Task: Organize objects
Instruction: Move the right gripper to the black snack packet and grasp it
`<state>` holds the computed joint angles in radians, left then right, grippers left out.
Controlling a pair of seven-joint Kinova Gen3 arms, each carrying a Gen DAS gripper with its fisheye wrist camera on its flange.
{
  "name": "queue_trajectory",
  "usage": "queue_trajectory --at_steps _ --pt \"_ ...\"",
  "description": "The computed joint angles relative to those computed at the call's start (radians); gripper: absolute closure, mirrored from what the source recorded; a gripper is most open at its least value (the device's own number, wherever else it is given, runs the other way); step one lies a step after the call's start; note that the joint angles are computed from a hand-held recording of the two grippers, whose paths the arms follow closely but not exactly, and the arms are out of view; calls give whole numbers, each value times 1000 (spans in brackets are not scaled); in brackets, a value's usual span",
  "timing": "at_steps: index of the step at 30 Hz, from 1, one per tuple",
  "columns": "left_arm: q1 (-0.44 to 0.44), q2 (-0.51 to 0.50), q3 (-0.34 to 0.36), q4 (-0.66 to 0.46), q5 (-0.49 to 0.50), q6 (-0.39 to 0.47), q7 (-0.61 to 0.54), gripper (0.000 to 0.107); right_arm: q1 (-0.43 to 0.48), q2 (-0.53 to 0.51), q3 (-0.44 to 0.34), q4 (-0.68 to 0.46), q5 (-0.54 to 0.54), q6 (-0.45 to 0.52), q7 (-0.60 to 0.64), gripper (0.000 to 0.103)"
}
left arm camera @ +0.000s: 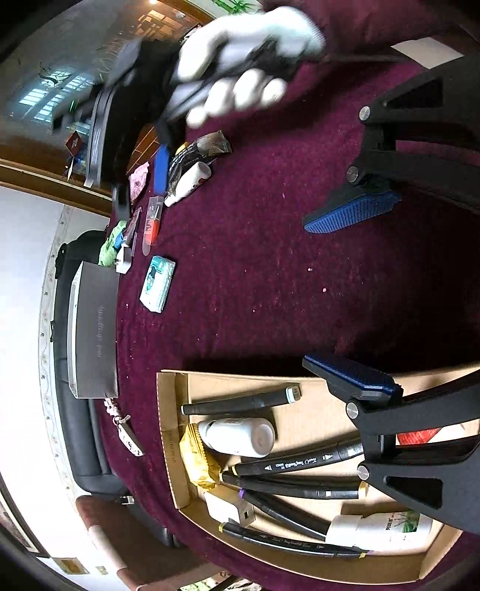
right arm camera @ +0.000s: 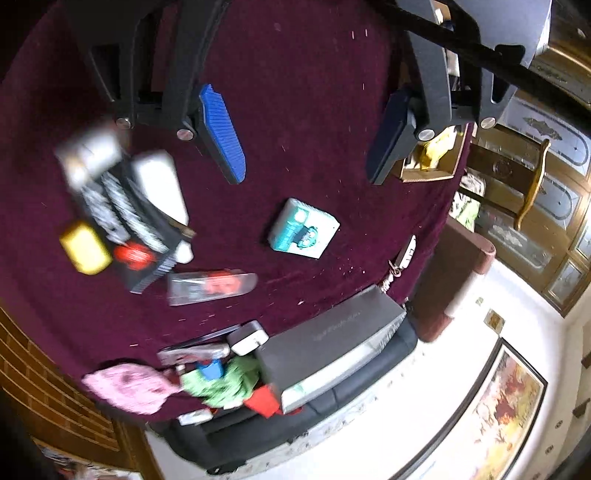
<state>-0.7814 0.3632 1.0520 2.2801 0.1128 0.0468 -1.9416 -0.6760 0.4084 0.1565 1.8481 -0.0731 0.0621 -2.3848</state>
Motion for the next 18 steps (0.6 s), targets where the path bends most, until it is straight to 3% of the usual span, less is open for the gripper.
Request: queue_trajectory --at_steps 2,5,7,11,15,18 --pt "-9 17 5 -4 -8 6 -9 47 33 56 -22 -93 54 64 -18 36" --pt "-10 42 -4 -13 -12 14 -22 47 -9 136 52 -232 82 176 -29 36" --pt "-22 71 6 -23 -9 28 -38 47 10 180 42 -324 103 246 -30 36" --pt "-31 78 15 -21 9 36 -70 47 96 273 -42 -510 137 363 -10 36" --pt "-43 81 25 -23 26 46 -100 47 224 364 -195 -684 98 505 94 36" --pt "-56 88 36 -25 45 50 -122 47 316 391 -334 -695 16 511 216 36"
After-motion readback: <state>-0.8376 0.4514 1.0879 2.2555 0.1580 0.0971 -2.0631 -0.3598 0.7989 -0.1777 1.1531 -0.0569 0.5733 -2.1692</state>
